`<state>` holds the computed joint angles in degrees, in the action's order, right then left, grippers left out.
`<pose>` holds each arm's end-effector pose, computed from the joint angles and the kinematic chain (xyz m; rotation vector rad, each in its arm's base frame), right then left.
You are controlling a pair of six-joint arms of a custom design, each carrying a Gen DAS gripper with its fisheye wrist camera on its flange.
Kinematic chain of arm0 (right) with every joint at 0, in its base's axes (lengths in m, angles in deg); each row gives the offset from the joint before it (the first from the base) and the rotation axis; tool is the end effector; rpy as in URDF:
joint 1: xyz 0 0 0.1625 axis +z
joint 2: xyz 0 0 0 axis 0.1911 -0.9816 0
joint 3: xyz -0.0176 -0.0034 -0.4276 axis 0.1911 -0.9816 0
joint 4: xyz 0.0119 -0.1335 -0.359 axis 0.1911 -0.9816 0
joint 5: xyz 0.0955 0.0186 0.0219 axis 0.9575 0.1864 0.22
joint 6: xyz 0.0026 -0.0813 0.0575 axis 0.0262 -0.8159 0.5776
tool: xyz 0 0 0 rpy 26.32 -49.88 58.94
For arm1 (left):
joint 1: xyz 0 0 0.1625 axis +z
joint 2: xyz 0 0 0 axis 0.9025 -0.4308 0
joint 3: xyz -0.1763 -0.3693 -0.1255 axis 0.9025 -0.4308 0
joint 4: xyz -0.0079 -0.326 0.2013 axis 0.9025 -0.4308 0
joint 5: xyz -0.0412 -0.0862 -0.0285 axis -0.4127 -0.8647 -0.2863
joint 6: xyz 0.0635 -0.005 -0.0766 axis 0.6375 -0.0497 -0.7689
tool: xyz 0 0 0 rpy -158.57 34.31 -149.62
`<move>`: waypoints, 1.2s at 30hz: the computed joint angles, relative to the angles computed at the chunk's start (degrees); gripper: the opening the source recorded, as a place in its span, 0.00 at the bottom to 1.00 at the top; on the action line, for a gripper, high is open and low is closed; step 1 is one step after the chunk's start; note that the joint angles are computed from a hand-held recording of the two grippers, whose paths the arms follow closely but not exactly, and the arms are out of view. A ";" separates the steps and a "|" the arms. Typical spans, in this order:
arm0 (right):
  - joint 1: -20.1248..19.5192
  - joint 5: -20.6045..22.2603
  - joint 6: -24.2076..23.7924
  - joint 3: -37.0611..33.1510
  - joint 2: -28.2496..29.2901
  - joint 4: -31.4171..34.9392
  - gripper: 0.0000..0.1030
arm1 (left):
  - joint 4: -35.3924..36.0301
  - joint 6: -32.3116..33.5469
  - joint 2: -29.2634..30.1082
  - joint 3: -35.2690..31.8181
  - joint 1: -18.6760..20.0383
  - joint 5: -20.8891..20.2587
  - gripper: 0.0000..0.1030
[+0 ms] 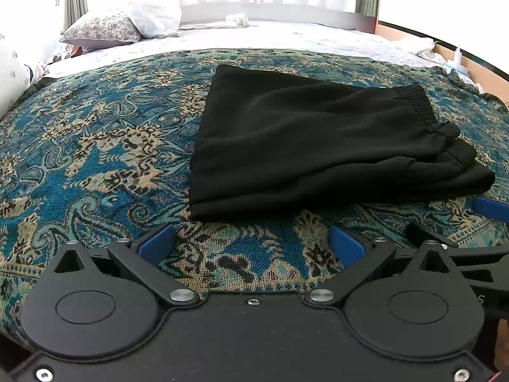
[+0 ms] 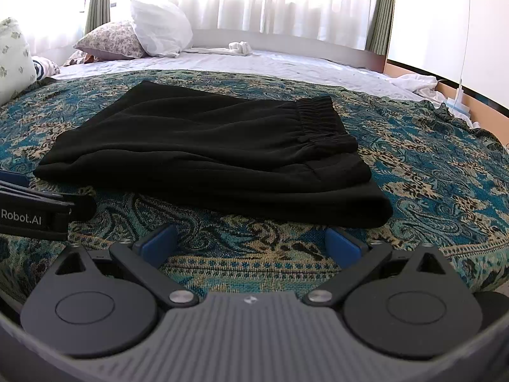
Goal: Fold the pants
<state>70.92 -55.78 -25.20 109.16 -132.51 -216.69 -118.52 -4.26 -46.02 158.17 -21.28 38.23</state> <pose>0.0444 -0.6111 0.1464 1.1042 -2.2469 0.8762 -0.2382 -0.5384 -0.0250 -0.0753 1.9840 -1.1021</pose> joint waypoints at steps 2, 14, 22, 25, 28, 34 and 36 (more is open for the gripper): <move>0.00 0.00 0.00 0.00 0.00 0.00 1.00 | -0.67 0.30 0.10 0.06 -0.01 0.10 1.00; -0.02 0.07 -0.14 0.03 0.04 -0.11 1.00 | -0.03 0.10 0.10 -0.20 0.12 0.05 1.00; -0.06 0.17 -0.19 0.04 0.10 -0.24 1.00 | -0.38 0.23 0.12 -0.09 0.16 -0.02 1.00; -0.04 0.13 -0.19 0.03 0.08 -0.21 1.00 | -0.32 0.21 0.13 -0.15 0.15 0.01 1.00; -0.07 0.15 -0.21 0.05 0.08 -0.20 1.00 | -0.37 0.22 0.12 -0.11 0.13 -0.01 1.00; -0.08 0.17 -0.22 0.06 0.09 -0.26 1.00 | -0.19 0.10 0.10 -0.10 0.11 -0.01 1.00; -0.09 0.19 -0.23 0.06 0.08 -0.24 1.00 | -0.17 0.08 0.10 -0.13 0.11 -0.02 1.00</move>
